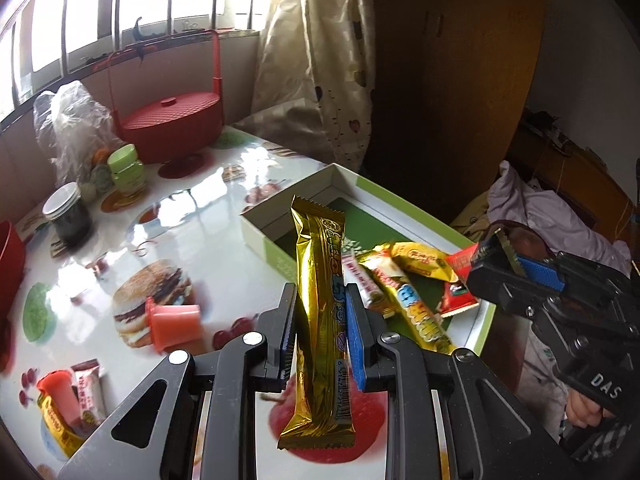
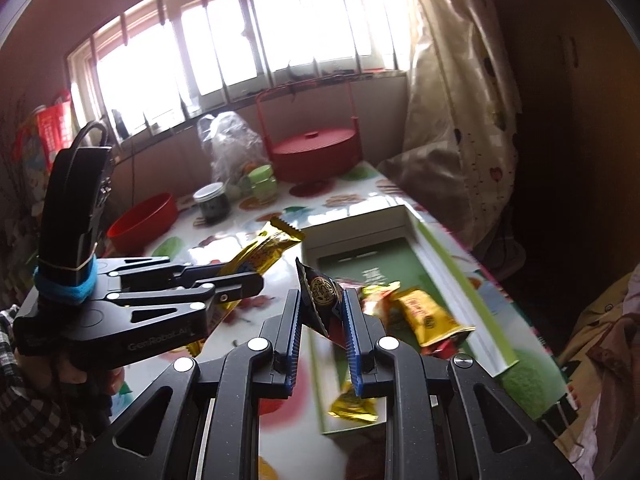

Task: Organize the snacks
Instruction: 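Lift both held snacks and carry them over the green gift box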

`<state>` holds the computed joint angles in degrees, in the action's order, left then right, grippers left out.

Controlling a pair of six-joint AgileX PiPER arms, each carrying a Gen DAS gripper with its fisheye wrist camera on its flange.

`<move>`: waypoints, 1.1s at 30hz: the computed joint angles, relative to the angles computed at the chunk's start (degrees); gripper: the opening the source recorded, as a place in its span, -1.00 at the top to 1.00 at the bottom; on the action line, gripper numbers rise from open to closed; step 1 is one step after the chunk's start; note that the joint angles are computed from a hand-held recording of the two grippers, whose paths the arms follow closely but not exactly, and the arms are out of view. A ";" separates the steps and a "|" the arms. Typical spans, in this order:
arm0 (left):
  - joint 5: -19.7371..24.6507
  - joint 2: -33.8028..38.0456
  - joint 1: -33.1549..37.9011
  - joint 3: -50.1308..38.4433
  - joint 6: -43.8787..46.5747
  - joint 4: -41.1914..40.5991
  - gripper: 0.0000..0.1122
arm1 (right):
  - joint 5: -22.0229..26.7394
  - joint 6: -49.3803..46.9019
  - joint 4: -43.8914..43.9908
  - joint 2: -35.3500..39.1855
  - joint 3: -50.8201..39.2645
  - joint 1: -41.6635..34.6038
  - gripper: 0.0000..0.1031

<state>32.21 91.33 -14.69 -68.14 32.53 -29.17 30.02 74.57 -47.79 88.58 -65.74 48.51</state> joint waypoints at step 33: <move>2.21 11.66 -7.27 -9.06 -8.52 3.22 0.58 | 6.26 1.58 -6.38 2.28 5.29 -4.51 0.63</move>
